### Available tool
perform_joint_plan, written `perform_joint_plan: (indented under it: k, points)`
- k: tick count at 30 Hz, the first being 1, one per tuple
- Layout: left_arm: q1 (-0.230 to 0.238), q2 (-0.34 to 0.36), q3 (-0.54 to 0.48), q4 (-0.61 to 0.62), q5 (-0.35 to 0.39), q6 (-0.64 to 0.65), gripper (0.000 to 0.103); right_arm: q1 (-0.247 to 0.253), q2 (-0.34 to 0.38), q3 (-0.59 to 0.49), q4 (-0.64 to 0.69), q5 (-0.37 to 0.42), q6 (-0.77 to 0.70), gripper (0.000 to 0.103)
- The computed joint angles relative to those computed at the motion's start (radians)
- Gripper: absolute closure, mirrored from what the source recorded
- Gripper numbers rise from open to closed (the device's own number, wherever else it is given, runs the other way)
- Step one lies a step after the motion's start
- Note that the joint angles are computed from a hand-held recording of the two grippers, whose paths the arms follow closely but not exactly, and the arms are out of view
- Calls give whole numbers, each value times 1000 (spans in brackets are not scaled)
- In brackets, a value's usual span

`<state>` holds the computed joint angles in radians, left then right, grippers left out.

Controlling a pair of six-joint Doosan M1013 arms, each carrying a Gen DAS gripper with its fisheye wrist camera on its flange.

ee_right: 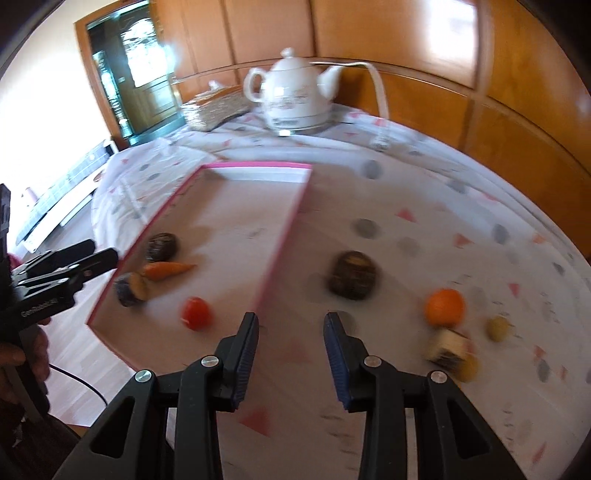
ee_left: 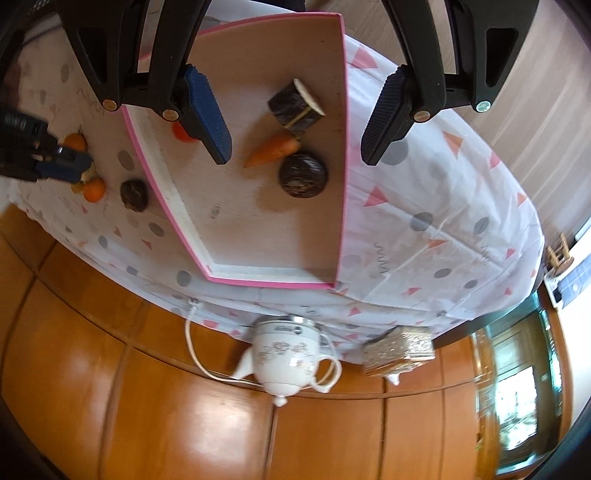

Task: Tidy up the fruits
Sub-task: 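Move the left tool to the dark round cake on the cloth and grasp it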

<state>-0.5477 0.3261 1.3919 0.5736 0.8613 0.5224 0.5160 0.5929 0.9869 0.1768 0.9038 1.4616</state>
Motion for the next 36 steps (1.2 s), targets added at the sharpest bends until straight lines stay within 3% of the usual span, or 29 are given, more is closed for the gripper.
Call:
perform_joint_plan:
  k: [12, 21, 29, 36]
  points:
    - [-14, 43, -75, -64, -2, 184, 30, -72, -56, 83, -203, 4, 138, 66]
    - [-26, 103, -180, -167, -15, 395, 30, -133, -87, 127, -308, 16, 240, 66]
    - [-35, 190, -313, -253, 38, 587, 31, -179, -88, 152, -372, 37, 371, 66]
    - [-34, 293, -465, -338, 141, 738, 41, -210, -77, 139, -360, 80, 463, 66]
